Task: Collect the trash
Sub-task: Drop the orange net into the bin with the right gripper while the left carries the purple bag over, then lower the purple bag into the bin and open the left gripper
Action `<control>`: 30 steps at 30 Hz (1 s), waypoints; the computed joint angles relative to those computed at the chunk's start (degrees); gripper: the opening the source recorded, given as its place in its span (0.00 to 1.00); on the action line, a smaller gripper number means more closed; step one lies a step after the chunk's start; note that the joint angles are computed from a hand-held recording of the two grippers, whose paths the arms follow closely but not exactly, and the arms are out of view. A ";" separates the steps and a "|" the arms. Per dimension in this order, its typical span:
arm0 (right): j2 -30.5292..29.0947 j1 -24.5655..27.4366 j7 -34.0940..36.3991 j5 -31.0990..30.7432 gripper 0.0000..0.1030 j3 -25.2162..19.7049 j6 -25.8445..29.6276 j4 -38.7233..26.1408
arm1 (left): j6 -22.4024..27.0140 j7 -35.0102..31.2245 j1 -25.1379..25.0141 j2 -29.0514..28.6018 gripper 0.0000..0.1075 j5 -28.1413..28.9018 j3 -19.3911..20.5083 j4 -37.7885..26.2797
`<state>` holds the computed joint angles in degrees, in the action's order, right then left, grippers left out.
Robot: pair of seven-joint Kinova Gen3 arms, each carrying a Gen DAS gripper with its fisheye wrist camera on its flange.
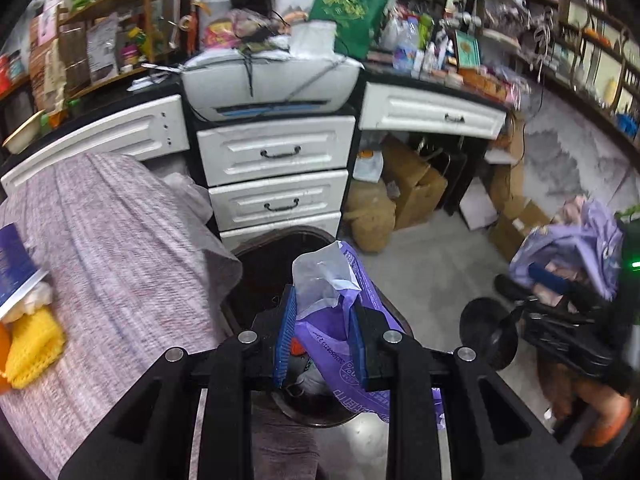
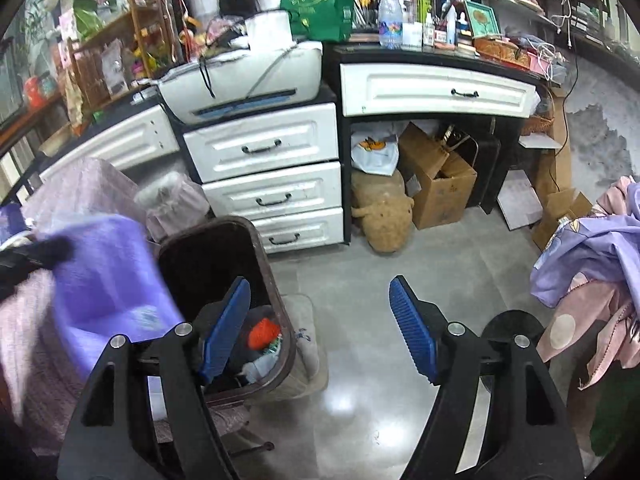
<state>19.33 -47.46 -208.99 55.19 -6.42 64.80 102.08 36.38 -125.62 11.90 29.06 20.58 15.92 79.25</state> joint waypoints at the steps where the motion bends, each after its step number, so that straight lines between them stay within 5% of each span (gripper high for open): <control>1: -0.25 -0.85 -1.25 1.17 0.70 0.09 0.68 0.01 | -0.08 0.59 1.14 0.40 0.23 -1.06 -0.70 -0.37; 9: -1.87 -2.60 -5.32 5.40 0.76 -1.49 3.87 0.66 | -1.00 7.28 8.94 3.79 0.23 -10.68 -5.25 -3.30; 18: -1.76 -2.21 -5.23 5.81 0.76 -2.29 3.57 0.29 | -1.83 12.03 11.57 5.61 0.25 -16.28 -5.90 -4.57; 24: -1.92 -2.88 -5.67 6.31 0.76 -2.37 4.93 0.22 | -3.45 11.37 10.03 4.88 0.55 -15.19 -4.05 -3.31; 30: -2.08 -2.96 -5.92 6.49 0.76 -2.60 5.51 0.26 | -4.99 9.50 7.97 3.54 0.63 -12.74 -2.09 -1.47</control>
